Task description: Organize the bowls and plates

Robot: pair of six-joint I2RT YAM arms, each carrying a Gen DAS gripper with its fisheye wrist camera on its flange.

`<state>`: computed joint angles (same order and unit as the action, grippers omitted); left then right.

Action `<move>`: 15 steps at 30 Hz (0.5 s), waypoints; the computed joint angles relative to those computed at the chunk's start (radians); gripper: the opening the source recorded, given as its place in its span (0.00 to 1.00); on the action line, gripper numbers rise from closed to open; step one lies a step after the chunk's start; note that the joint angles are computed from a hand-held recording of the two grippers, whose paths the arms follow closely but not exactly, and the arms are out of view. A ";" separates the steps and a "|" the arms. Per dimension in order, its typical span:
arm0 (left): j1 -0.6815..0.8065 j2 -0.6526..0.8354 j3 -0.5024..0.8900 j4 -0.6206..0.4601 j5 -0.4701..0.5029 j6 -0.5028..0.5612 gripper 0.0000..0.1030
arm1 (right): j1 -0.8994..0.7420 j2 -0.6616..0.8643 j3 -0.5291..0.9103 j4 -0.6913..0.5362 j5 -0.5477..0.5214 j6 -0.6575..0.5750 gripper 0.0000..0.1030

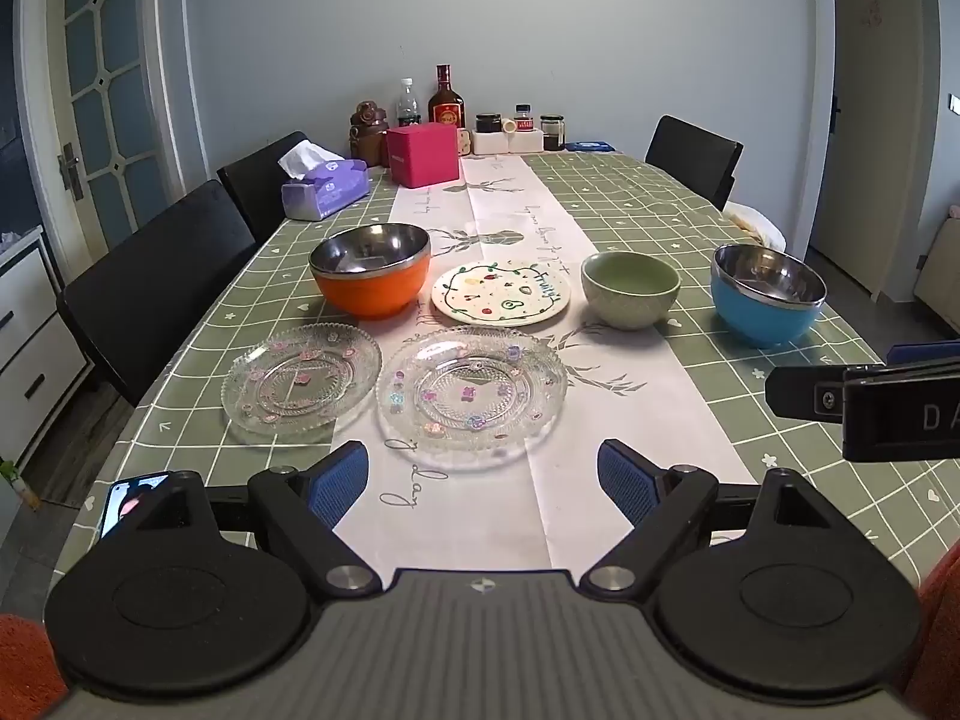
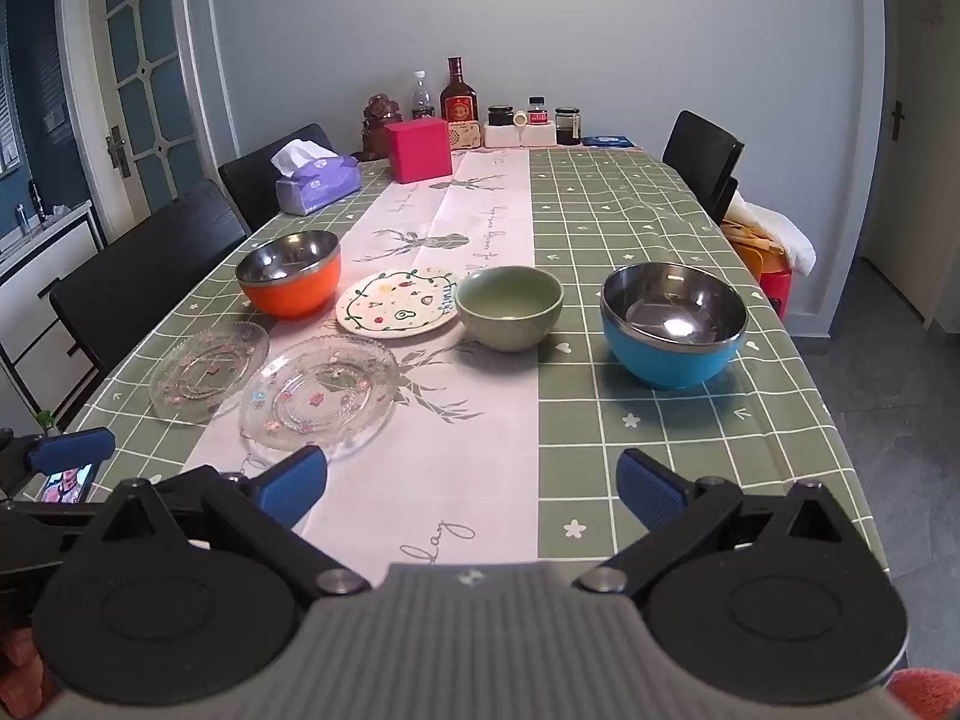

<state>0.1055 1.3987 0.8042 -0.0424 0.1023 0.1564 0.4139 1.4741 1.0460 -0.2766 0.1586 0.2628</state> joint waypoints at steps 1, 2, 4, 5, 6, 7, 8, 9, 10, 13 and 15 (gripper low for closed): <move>-0.001 -0.001 -0.002 0.004 -0.004 0.000 0.98 | 0.000 0.001 0.000 0.000 0.000 0.000 0.98; -0.001 -0.003 -0.003 0.007 -0.007 0.000 0.98 | 0.000 0.001 0.001 -0.001 0.000 0.001 0.98; 0.003 -0.012 -0.016 0.010 0.002 -0.001 0.98 | 0.000 0.002 0.002 -0.001 0.001 0.002 0.98; 0.009 -0.001 0.002 -0.008 0.010 0.003 0.98 | 0.000 0.002 0.002 -0.001 0.001 0.002 0.98; 0.014 0.004 0.012 -0.020 0.017 0.007 0.98 | 0.000 0.003 0.002 -0.002 -0.001 0.002 0.98; 0.015 0.005 0.013 -0.020 0.018 0.009 0.98 | 0.000 0.003 0.002 -0.001 -0.001 0.003 0.98; 0.016 0.004 0.012 -0.018 0.019 0.008 0.98 | 0.000 0.003 0.002 -0.001 -0.001 0.003 0.98; 0.017 0.004 0.012 -0.019 0.020 0.009 0.98 | -0.001 0.005 0.004 -0.003 -0.003 0.002 0.98; 0.016 0.007 0.007 -0.011 0.019 0.008 0.98 | 0.000 0.005 0.006 -0.004 -0.002 0.003 0.98; 0.020 0.007 0.005 -0.009 0.023 0.009 0.98 | 0.004 0.009 0.013 -0.009 0.003 0.006 0.98; 0.025 -0.001 0.002 -0.015 0.027 0.013 0.98 | 0.006 0.010 0.018 -0.013 0.006 0.008 0.98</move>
